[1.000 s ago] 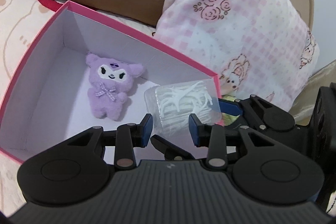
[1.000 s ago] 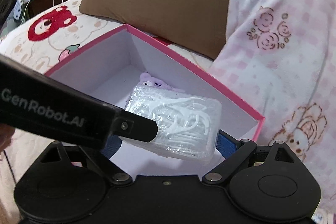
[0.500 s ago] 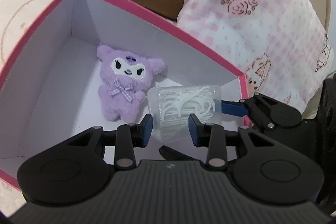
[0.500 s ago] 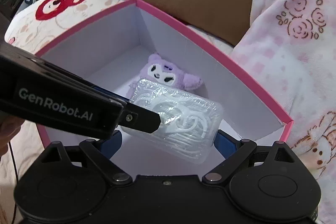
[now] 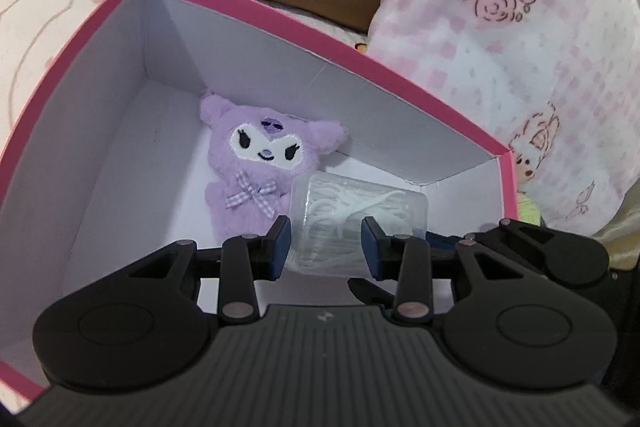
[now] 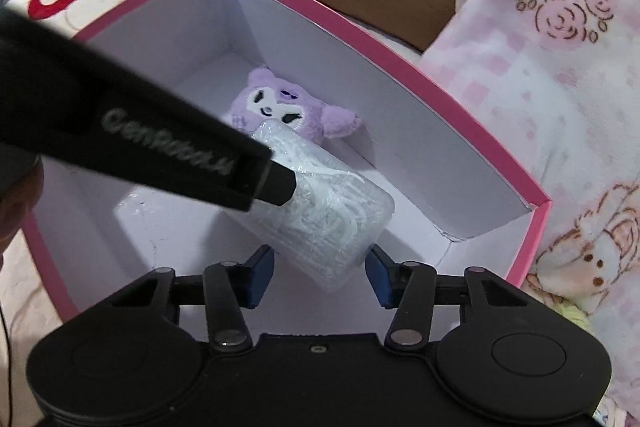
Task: Organize objects
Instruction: 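Lower the floss case into the pink box beside the purple doll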
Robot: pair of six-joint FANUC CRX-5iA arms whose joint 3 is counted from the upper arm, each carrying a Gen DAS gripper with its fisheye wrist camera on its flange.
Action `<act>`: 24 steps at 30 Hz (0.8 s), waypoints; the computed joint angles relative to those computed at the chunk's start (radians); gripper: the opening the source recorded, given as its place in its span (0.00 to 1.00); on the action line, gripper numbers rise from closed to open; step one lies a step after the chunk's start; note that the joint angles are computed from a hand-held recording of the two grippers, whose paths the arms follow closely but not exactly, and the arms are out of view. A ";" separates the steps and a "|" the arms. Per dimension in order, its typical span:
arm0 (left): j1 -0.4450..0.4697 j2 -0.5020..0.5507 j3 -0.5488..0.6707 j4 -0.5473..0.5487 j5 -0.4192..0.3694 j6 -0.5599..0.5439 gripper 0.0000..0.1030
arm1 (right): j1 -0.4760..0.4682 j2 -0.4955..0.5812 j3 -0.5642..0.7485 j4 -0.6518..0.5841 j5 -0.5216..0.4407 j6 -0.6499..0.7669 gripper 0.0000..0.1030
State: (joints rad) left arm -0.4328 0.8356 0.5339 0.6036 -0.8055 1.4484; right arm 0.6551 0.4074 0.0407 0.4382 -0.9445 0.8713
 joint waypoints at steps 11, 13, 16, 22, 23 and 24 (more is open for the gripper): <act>-0.018 0.009 0.011 -0.044 0.040 -0.002 0.31 | 0.004 0.014 0.001 0.035 -0.039 -0.065 0.47; -0.016 0.006 0.000 -0.029 0.052 -0.010 0.28 | 0.009 0.023 -0.007 0.057 -0.044 -0.075 0.45; -0.011 0.002 -0.018 -0.012 0.056 -0.019 0.25 | 0.003 0.030 -0.002 0.041 -0.044 -0.074 0.42; -0.015 -0.014 -0.043 -0.019 0.088 -0.049 0.18 | 0.002 0.055 -0.001 0.082 -0.047 -0.111 0.32; -0.013 -0.014 -0.048 -0.007 0.092 -0.061 0.17 | -0.004 0.056 0.006 0.062 -0.045 -0.097 0.31; -0.012 -0.013 -0.053 0.008 0.094 -0.070 0.17 | -0.007 0.054 0.009 0.051 -0.043 -0.091 0.31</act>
